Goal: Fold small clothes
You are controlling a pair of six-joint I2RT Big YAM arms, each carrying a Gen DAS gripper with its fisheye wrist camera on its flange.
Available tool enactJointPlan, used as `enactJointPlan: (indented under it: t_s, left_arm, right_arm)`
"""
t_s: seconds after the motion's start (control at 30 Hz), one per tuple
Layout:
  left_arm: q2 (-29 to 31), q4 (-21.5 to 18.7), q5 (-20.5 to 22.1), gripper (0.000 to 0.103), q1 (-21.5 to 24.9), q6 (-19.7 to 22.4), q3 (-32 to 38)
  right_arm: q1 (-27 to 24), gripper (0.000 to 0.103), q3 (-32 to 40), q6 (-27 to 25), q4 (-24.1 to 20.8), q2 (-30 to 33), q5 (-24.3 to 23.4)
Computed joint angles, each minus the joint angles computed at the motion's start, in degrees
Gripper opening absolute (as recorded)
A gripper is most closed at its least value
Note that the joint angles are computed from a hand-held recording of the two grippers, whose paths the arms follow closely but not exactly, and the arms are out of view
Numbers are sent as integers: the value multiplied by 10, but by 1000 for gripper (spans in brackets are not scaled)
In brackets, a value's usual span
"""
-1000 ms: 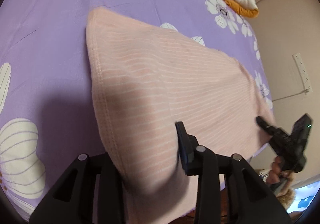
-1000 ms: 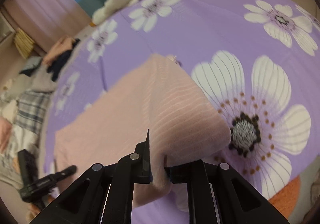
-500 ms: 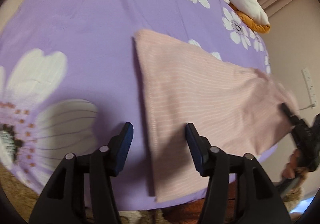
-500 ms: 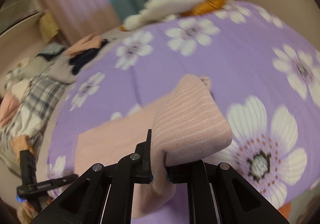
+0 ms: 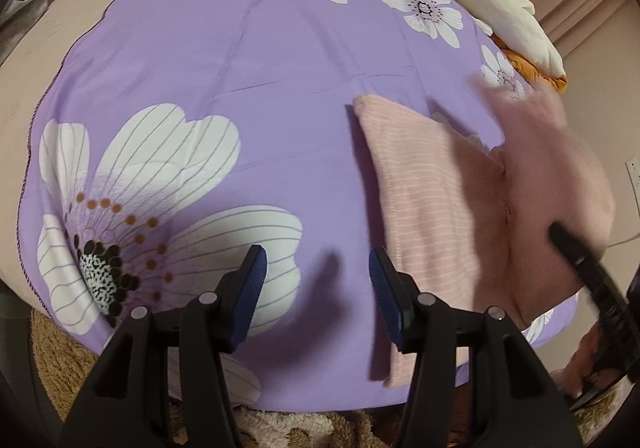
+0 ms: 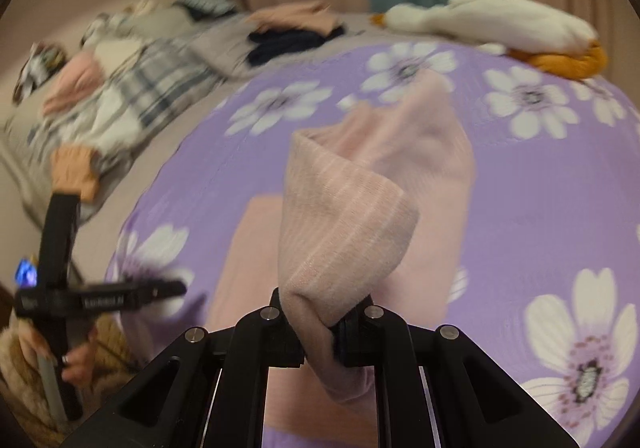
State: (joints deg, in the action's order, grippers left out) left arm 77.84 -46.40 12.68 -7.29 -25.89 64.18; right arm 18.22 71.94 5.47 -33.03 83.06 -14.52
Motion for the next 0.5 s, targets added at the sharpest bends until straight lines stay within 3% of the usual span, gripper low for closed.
enactJointPlan:
  t_s: [0.17,0.37,0.4,0.47,0.5]
  left_arm:
    - [-4,-1,2,53,2,-1,-3]
    - [-7,2,30,53,1,-1,4]
    - [-7,4,39,53,0,1,8]
    - [-7,9,59,55,-1,3,14]
    - [-6,15,76,58,-3,5,19]
  right_arm:
    - [22,13,11,-13,-55,38,-1]
    - [16,13,7,-4,-72,45,-16]
    - [12,16,11,-6,-85,43,-28]
    - [5,32,16,-1,-108,37,-45]
    - [1,45,11,7,-111,27,-51]
